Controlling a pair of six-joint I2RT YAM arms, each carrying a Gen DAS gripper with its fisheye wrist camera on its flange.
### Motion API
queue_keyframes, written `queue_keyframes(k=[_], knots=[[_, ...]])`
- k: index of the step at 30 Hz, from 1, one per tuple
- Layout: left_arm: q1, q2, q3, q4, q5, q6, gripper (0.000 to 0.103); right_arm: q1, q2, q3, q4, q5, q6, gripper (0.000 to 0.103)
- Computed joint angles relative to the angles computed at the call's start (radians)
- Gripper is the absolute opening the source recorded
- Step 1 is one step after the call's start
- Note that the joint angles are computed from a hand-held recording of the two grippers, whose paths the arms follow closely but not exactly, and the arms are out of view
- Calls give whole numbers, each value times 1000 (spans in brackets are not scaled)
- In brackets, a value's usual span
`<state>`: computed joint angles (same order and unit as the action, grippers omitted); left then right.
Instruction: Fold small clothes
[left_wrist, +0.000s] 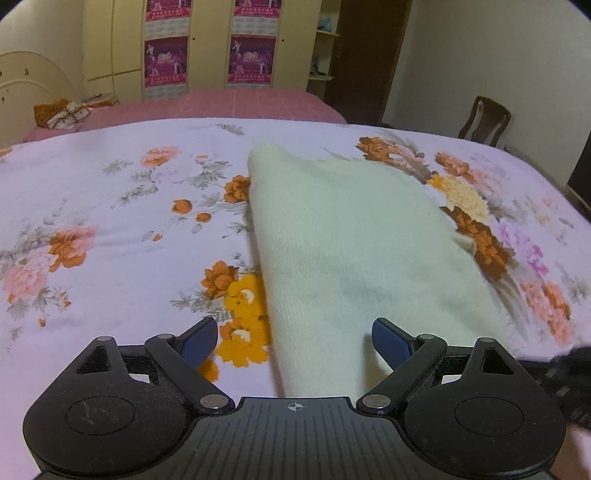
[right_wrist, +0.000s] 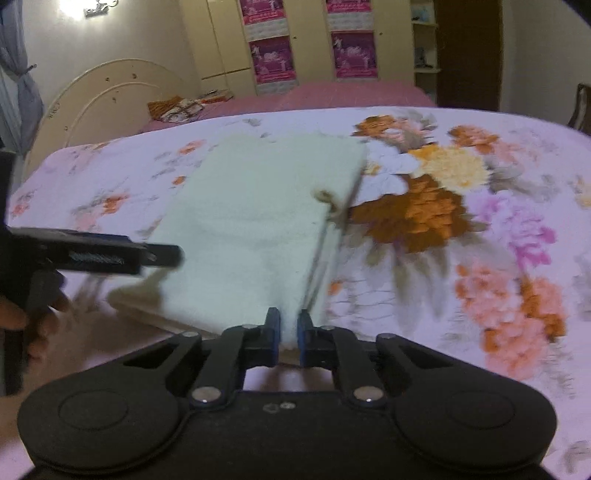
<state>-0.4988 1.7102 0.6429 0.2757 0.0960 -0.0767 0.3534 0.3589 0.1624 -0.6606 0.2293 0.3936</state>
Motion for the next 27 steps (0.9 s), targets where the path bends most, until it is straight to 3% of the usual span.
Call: queue_keyframes(k=[4, 9, 16, 19, 22, 25, 27], knots=[[0, 60, 18, -4, -15, 9, 90, -77, -8, -2, -9, -93, -38, 7], [-10, 63, -1, 27, -17, 3, 90, -46, -42, 57, -6, -60, -27, 20], [-23, 54, -33, 61, -19, -19, 90, -135, 360, 69, 429, -106, -94, 22], [-11, 50, -29, 48, 1, -16, 90, -136, 499, 64, 528, -98, -100, 22], [-2, 44, -18, 23, 13, -21, 90, -183, 498, 11, 553, -155, -112, 22], [1, 37, 12, -23, 13, -45, 90, -236, 452, 31, 483, -218, -130, 23], [6, 34, 31, -39, 18, -65, 90, -264, 427, 46, 462, -250, -124, 30]])
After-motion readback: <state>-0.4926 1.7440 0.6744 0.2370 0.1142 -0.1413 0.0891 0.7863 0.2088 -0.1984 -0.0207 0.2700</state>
